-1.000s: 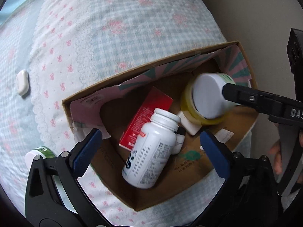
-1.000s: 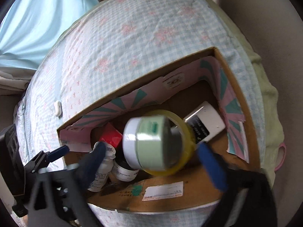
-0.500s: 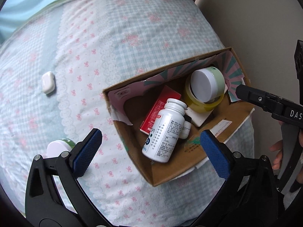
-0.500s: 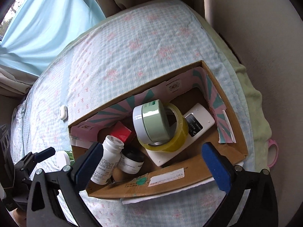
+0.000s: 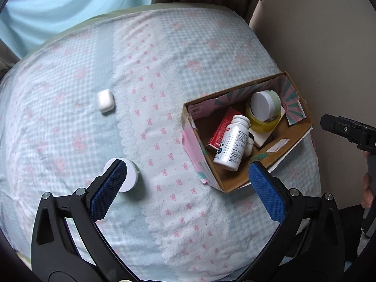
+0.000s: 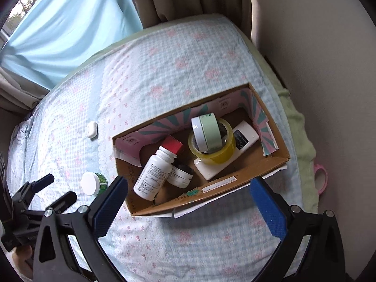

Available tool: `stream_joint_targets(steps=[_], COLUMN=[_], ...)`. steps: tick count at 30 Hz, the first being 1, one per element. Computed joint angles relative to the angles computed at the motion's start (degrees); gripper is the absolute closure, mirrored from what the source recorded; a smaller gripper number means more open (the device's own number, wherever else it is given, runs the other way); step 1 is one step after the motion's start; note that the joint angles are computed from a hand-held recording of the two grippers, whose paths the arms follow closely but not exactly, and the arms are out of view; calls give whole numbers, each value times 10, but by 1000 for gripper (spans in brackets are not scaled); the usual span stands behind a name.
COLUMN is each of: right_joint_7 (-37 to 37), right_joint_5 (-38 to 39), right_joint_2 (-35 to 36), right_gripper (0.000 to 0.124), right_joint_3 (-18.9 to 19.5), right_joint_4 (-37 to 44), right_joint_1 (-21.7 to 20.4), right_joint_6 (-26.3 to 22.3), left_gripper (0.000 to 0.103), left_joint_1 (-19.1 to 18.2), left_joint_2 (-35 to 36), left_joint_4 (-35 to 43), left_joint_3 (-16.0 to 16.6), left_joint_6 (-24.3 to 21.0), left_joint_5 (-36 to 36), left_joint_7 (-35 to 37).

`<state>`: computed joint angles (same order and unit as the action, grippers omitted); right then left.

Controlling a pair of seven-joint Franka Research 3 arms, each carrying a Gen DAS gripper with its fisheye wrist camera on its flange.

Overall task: Organize rigid objects
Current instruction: 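Move both tools over the white earbud case and white round jar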

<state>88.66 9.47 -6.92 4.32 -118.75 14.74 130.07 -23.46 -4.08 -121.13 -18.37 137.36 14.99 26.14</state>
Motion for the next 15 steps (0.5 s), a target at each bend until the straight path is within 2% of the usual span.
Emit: stream_joint_targets(steps=[4,6,12,15], right_joint_7=[30,32,32,37], right_joint_5=[-59,-79,-74,-55], right_joint_2=[-41,-61,-95,-99], right_gripper=[21,21,21,21], right_joint_3=[24,35,55,60], right_joint_4=[-31,-47,-76,-84], right_joint_1=[10,19,47,60], right_joint_6=[22,33,51,59], left_gripper=[0,0,0,0], left_joint_1=[5,7,23,28], left_joint_2=[-62,-93,-183,-225], left_joint_4=[-47,-74,-132,-163], left_joint_3=[5,11,22,39], left_joint_6=[-19,-14,-39,-42], left_joint_5=[0,-9,-9,-20], left_joint_7=[-2,12,45,76])
